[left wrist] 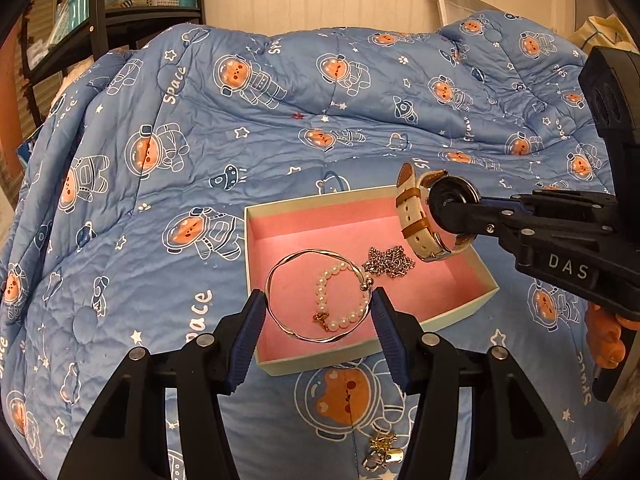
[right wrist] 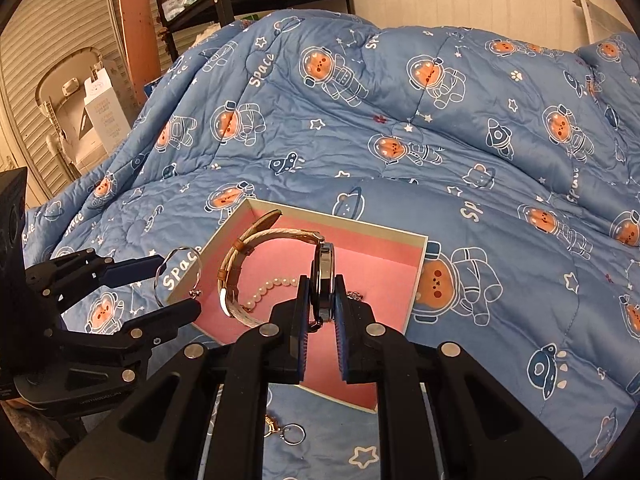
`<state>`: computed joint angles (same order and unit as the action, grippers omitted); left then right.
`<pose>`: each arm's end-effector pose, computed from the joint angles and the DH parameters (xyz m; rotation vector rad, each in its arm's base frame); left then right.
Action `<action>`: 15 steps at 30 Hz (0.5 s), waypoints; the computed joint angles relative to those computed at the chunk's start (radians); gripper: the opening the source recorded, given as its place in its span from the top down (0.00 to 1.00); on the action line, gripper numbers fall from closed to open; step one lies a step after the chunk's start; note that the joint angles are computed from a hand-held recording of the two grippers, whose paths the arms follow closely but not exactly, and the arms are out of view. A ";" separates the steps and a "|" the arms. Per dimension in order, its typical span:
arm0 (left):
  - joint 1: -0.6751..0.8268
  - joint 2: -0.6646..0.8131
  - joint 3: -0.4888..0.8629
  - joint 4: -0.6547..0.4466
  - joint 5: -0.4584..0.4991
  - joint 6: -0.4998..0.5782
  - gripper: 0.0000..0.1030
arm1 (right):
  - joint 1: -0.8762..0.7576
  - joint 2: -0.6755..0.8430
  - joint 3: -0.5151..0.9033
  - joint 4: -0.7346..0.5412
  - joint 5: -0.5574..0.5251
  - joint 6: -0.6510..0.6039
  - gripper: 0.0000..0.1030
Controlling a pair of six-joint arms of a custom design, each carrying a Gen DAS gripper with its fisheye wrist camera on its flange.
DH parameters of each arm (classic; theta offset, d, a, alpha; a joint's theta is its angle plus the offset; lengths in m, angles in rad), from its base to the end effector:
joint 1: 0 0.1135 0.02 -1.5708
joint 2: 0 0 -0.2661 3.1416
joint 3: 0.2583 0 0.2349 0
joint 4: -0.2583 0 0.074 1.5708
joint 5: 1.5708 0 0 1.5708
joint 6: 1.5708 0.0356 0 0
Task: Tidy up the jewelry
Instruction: 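Carry the bangle with the left tool while the right tool carries the watch over the box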
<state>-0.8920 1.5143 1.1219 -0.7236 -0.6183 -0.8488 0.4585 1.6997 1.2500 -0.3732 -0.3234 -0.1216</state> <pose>0.1938 -0.2073 0.2552 -0.1248 2.3900 0.0690 0.3161 0.1686 0.2537 -0.8345 2.2583 0.5444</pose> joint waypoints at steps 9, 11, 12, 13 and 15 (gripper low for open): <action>0.047 0.040 0.007 0.026 0.043 0.055 0.48 | 0.020 0.121 0.119 -0.070 0.038 -0.056 0.89; 0.059 0.046 0.007 0.036 0.056 0.062 0.48 | 0.029 0.142 0.138 -0.078 0.051 -0.068 0.89; 0.065 0.051 0.007 0.040 0.062 0.067 0.48 | 0.034 0.152 0.147 -0.082 0.060 -0.076 0.89; 0.069 0.057 0.010 0.042 0.065 0.071 0.48 | 0.040 0.163 0.157 -0.086 0.068 -0.085 0.89; 0.082 0.068 0.013 0.049 0.076 0.081 0.48 | 0.052 0.180 0.171 -0.091 0.087 -0.093 0.89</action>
<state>-0.8101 1.5824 1.1352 -0.6749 -0.5427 -0.7681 0.5101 1.8794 1.4210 -0.4646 -0.2362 -0.2146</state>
